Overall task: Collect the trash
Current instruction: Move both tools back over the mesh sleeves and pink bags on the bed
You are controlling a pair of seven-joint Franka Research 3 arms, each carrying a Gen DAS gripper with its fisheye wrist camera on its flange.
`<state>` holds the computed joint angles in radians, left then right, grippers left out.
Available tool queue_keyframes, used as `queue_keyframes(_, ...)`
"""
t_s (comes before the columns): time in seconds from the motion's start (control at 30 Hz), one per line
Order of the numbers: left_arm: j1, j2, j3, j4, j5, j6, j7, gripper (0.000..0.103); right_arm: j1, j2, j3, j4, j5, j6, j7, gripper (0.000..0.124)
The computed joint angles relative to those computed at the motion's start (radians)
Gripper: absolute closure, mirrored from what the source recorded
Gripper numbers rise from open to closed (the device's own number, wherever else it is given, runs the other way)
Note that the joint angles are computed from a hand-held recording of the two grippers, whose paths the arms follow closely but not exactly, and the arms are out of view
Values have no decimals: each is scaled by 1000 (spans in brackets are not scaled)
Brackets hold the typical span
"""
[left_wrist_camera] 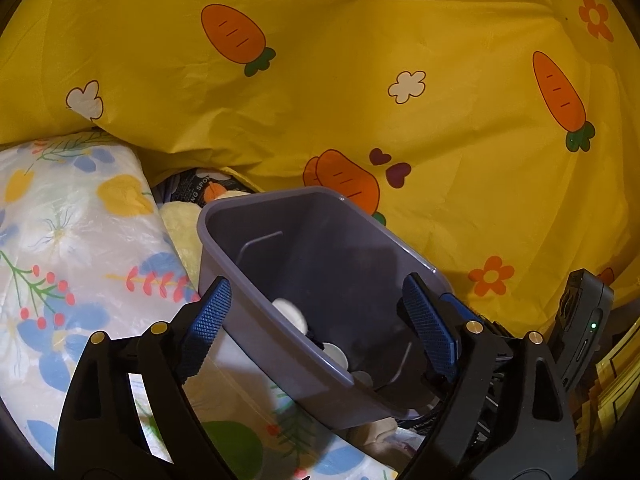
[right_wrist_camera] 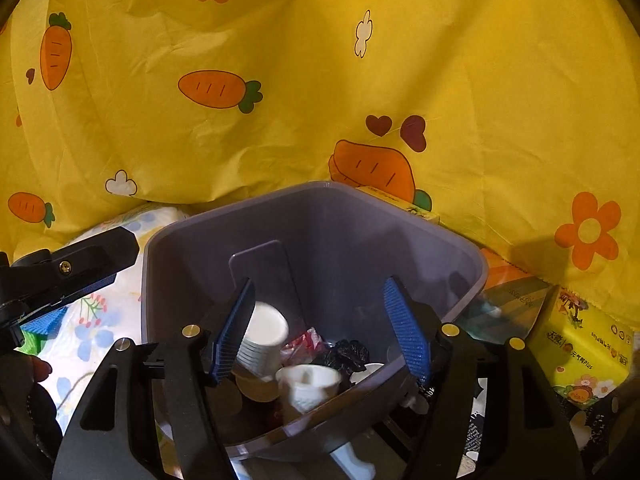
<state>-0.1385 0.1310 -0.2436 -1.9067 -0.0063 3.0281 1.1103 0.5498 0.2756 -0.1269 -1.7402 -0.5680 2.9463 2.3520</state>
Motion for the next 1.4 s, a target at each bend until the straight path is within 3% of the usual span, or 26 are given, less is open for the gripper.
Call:
queue_keyframes(0.23, -37, -65, 82, -70, 228, -6, -223, 11, 25, -12, -33, -7, -86, -4, 90, 51)
queue_keyframes(0.33, -27, -98, 90, -105, 311, -14, -307, 11, 28, -21, -36, -11, -139, -5, 140, 49)
queue_keyframes(0.6, 36, -207, 76, -219, 472, -48, -481, 11, 18, -47, -12, -24, -283, -29, 271, 46)
queue_keyframes(0.83, 128, -338, 31, -331, 637, -118, -651, 11, -10, -75, 53, -43, -353, -34, 324, 45)
queue_keyframes(1.1, 196, -518, 24, -481, 672, -207, -718, 11, 4, -66, 126, -33, -261, -20, 210, 45)
queue_keyframes(1.4, 284, -777, 53, -691, 641, -333, -737, 11, 43, 49, 263, 79, 80, -55, -233, 45)
